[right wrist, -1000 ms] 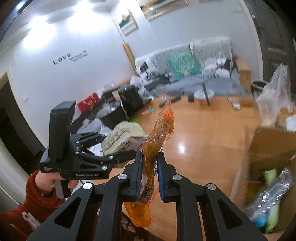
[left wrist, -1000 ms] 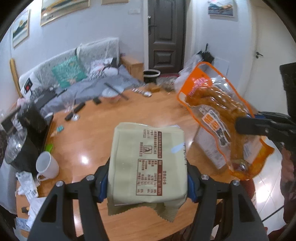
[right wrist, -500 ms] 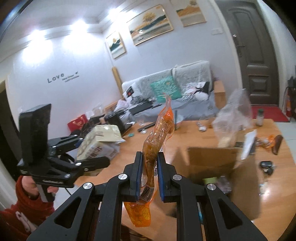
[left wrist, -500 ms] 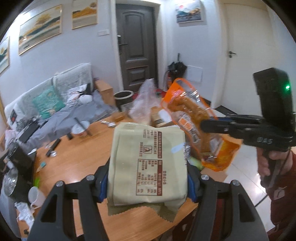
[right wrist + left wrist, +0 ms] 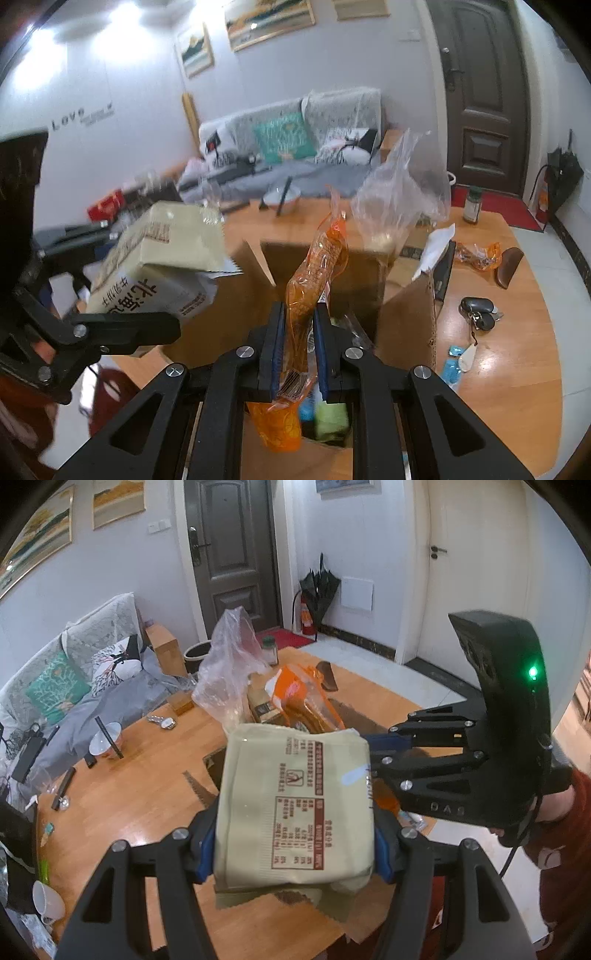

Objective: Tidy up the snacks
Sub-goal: 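Carry the beige pack and orange sausage bag over the open cardboard box, then open the left gripper to drop the beige pack while the right releases the sausage bag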

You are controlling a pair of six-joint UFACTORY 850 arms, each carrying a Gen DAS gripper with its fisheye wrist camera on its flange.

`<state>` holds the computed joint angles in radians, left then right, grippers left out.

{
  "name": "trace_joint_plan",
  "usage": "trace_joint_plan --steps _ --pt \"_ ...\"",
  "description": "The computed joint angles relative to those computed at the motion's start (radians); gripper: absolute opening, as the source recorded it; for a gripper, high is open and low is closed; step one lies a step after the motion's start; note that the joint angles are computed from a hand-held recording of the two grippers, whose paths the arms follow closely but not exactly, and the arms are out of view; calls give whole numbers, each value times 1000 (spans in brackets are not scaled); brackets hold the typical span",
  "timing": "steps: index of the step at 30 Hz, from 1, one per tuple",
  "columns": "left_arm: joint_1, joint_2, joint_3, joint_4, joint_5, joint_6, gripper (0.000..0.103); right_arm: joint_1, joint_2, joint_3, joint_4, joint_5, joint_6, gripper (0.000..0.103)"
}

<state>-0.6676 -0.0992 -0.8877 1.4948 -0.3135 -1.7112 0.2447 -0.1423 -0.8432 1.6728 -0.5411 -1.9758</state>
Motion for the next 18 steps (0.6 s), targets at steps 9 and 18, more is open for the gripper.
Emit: trace_joint_plan --steps 9,18 --pt "20 -90 -63 -66 12 110 61 13 -39 -14 -33 50 -32 11" --pt "21 -135 -93 -123 28 194 61 -1 -30 4 -77 60 18 11"
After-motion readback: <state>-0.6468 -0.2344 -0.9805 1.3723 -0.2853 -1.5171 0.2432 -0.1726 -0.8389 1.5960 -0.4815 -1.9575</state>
